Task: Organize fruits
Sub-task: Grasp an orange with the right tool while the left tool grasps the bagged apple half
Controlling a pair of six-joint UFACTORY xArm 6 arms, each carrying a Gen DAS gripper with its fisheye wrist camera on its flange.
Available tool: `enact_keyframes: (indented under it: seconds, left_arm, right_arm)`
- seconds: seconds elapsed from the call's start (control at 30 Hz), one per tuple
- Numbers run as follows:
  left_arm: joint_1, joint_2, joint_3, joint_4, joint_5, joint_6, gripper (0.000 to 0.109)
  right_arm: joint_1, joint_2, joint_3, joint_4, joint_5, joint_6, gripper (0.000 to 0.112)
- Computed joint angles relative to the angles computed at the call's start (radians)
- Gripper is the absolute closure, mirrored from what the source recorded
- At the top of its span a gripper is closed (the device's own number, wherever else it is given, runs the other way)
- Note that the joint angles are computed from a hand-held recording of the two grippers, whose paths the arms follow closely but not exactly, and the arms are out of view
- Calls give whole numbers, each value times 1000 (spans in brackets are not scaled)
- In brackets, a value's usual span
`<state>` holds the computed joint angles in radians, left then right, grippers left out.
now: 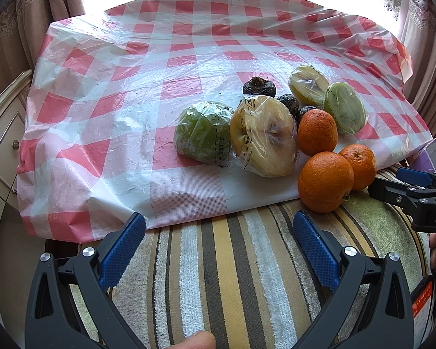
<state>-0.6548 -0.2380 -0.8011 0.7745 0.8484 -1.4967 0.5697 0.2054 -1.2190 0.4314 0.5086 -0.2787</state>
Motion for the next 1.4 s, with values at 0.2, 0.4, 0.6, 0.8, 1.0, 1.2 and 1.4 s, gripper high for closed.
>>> enact_keyframes:
  seconds: [0.2, 0.4, 0.6, 0.8, 1.0, 1.2, 1.4]
  left_arm:
    - [-1, 1, -1, 1, 2, -1, 10]
    - [-2, 2, -2, 1, 3, -1, 10]
    - [-5, -7, 0, 7, 8, -5, 10]
    - [6, -98, 58, 119, -144, -27, 10]
    - [84, -68, 66, 20, -364, 83, 25]
    - [149, -46, 108, -111, -549, 157, 40]
    - [191, -118, 160, -49, -557, 52, 42]
  right_arm:
    - [-3, 1, -10, -16, 7, 9, 11]
    - [-1, -4, -6, -9, 5, 6, 11]
    - [-6, -28, 7, 61, -3, -65, 11]
    - [8, -78, 42, 198, -30, -254, 11]
    - [17, -75, 35, 178, -22, -271, 11]
    - [34, -62, 22, 130, -24, -274, 11]
    - [51, -19, -33, 127, 10, -286, 19]
